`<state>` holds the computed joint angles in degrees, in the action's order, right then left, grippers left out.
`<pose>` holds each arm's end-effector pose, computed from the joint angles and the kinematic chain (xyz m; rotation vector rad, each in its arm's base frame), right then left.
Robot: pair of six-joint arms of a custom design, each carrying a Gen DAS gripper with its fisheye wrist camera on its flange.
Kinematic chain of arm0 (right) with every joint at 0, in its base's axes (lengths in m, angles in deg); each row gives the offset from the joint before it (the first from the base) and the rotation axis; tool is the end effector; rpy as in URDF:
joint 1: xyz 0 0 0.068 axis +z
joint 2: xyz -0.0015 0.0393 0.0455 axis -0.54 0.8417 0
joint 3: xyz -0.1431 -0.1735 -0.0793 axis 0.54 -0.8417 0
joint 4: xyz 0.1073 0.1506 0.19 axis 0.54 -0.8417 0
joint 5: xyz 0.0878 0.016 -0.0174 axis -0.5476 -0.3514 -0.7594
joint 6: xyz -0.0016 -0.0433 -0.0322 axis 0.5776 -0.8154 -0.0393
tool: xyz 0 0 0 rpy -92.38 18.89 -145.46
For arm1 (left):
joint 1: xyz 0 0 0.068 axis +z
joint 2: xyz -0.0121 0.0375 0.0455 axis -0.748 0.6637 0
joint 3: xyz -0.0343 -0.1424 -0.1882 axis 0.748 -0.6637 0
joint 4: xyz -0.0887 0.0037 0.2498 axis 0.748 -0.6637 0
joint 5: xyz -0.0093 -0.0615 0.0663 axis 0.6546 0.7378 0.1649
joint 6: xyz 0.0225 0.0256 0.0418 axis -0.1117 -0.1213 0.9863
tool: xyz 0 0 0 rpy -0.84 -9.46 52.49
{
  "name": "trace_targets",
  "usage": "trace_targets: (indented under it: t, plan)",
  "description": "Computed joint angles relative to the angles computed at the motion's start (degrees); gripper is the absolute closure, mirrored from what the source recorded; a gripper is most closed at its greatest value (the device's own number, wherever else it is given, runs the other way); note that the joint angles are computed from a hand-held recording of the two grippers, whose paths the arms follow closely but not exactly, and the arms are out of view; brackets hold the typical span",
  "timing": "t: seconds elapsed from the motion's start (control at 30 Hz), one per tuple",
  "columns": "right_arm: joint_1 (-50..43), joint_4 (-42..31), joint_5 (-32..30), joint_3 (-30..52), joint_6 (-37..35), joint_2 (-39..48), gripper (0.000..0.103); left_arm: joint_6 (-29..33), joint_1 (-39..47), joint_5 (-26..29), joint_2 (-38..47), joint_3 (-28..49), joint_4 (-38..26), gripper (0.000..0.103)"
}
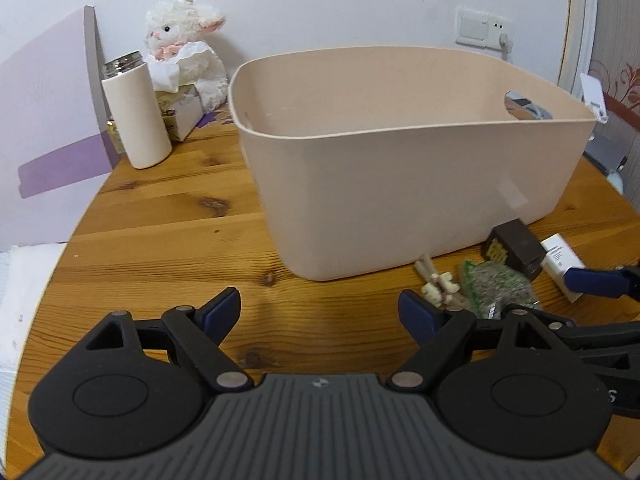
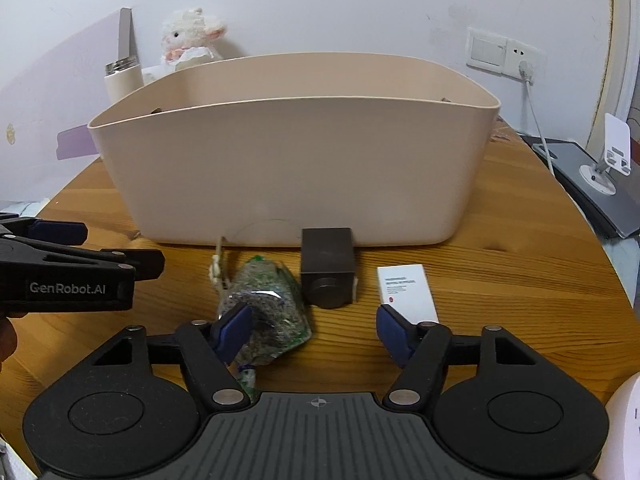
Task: Organize objects
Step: 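Return both tools to the table and approach the keys and green mesh bag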
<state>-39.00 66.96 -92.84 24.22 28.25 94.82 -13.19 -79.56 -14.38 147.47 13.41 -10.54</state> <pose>0.2723 -0.0262 0.1584 0.0274 2.3375 0.0541 0.2810 -0.1593 0.1315 0.3225 2.3044 -0.0523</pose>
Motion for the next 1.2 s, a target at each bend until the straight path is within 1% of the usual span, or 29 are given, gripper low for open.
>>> trace_targets:
  t: [0.07, 0.17, 0.33, 0.5, 0.63, 0.7, 0.77, 0.83, 1.03, 1.1, 1.2]
  plan:
    - [-0.68, -0.95, -0.67, 0.85, -0.37, 0.76, 0.044, -0.94, -0.15, 1.18, 0.49, 0.55, 0.21, 0.016]
    - [-1.47, -1.56, -2.91, 0.73, -0.43, 0.18, 0.044, -2.10, -0.83, 1.49, 1.69, 1.71, 0.02, 0.016]
    - [-1.14, -1.45, -4.93, 0.18, -0.62, -2.51, 0.045, -2.60, -1.63, 0.49, 2.63, 2.45, -0.08, 0.016]
    - [1.05, -0.85, -3.64, 1.93, -0.49, 0.63, 0.045, -3.29, -0.94, 0.42, 2.49, 2.40, -0.26, 0.016]
    - [0.99, -0.46, -4.35, 2.93, 1.25, 3.32, 0.046, -3.17, -0.76, 0.17, 2.46, 2.35, -0.23, 0.016]
    - [0.33, -0.81, -4.97, 3.14, 1.69, 3.47, 0.046, -3.39, -0.61, 0.74, 2.61, 2.59, -0.24, 0.016]
    - [-0.38, -1.34, -5.38, 3.16, 1.53, 3.25, 0.051, -3.72, -0.58, 1.29, 3.08, 3.08, -0.25, 0.016]
    - [-0.93, -1.65, -6.18, 2.96, 1.26, 3.02, 0.052, -4.31, -0.83, 1.46, 4.21, 4.03, -0.14, 0.016]
    - [-1.30, -2.03, -6.96, 2.81, 1.17, 2.85, 0.052, -7.10, -2.05, -0.56, 9.53, 7.89, -0.29, 0.016]
    - [-1.54, -2.15, -7.26, 2.55, 0.75, 2.54, 0.052, -7.67, -1.98, -0.71, 9.49, 7.41, 0.17, 0.015]
    - [-1.81, -2.33, -7.85, 2.29, 0.57, 2.22, 0.052, -7.85, -1.18, 0.54, 8.49, 6.56, -0.10, 0.015]
